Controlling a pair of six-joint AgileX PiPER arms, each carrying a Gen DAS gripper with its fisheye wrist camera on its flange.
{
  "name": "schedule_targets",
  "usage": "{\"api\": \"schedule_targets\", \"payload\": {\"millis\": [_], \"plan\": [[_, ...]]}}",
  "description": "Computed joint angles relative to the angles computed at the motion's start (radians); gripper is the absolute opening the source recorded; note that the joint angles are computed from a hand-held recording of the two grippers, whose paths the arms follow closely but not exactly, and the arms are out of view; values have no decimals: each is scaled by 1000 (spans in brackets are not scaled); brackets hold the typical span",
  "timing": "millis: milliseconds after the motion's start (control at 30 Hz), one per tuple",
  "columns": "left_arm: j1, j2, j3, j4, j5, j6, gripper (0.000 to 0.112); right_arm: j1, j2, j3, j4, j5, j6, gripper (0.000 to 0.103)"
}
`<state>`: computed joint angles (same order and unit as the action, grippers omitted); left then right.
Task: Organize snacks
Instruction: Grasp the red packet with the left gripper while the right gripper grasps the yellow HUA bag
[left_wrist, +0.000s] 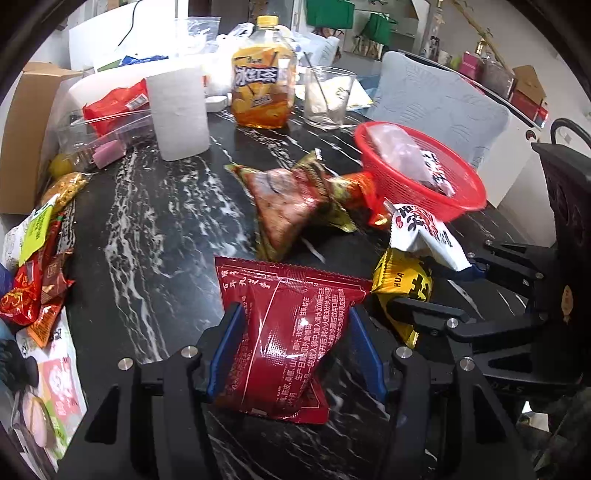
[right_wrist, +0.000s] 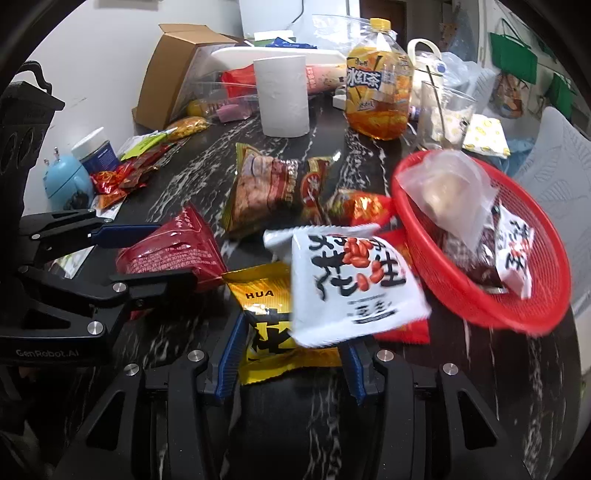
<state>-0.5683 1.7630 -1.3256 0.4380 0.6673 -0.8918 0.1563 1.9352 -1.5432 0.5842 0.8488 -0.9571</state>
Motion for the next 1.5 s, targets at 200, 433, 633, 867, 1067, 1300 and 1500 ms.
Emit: {"api": "schedule_targets", "payload": {"millis": [200, 433, 633, 867, 1067, 1300, 1500], "plan": [[-66, 2, -8, 8, 23, -21, 57, -42, -69, 101, 17, -13, -47, 47], [-117, 1, -23, -75, 25, 12, 57, -101, -139, 191, 30, -5, -85, 47], [-143, 31, -51, -49, 71, -21, 57, -148, -178, 236, 49, 31, -114, 47], [-108, 63, -58, -90, 67, 16, 57, -151, -179, 252, 46, 14, -113, 60], [-119, 86, -77, -46, 77, -5, 57, -148, -140, 226, 34, 19, -82, 64], [-140, 133, -135, 16, 131, -18, 57, -129, -157, 266, 50, -36, -137, 56], [-120, 89, -70, -2, 47, -57, 48, -137, -156, 260, 86, -17, -149, 49]]}}
